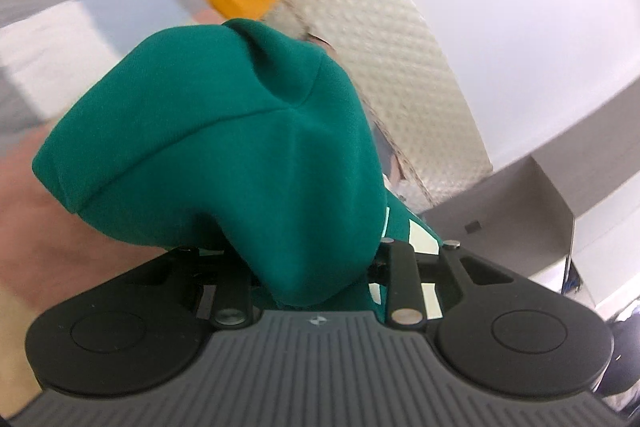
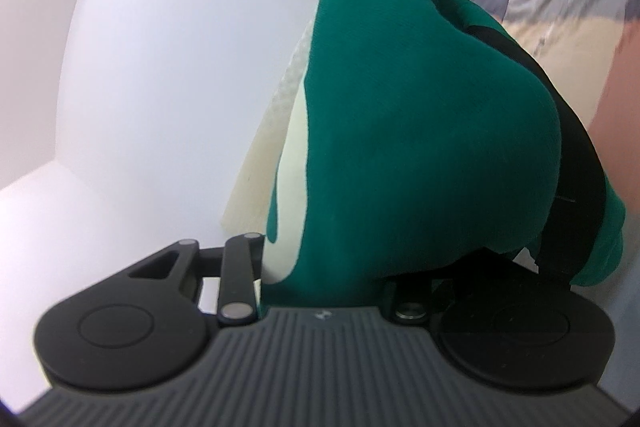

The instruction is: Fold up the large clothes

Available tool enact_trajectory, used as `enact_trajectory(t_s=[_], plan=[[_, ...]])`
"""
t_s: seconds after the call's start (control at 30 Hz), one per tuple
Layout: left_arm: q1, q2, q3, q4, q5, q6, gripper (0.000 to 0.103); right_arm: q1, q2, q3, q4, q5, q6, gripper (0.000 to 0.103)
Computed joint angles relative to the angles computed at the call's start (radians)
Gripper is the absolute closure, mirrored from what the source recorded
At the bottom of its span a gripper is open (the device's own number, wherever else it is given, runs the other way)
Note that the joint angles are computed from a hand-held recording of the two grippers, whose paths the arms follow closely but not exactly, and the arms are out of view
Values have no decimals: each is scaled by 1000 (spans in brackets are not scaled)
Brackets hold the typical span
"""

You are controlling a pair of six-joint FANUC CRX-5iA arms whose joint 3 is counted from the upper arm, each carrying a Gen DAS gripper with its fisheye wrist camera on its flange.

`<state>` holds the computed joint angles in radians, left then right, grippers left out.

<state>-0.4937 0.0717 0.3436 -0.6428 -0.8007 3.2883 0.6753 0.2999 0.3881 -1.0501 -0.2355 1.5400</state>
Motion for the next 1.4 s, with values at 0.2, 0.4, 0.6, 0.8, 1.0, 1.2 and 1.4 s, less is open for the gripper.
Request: enact_trajectory(t_s=[0.2,0.4,0.6,0.8,1.0,1.2,1.4], plan=[[84,239,262,170,43,-218,70,-72,131,182,110,-45,-87,60],[166,463,476,325,96,-353,70,-122,282,369,202,-113,-162,60],[212,597,547,443,168,-484,70,-167,382,463,168,-161,-142,60],[232,609,435,569,246,-637,70,-214,376,374,22,-194,-20,60],[238,537,190,705,392,-767,70,-233,289,185,-67,-233,7,59],[225,461,-55,849,577,-831,68,-240,255,85,-130,-234,54,50],[219,420,-111,890,561,-854,52,-231,282,117,-35,-241,-113,44]])
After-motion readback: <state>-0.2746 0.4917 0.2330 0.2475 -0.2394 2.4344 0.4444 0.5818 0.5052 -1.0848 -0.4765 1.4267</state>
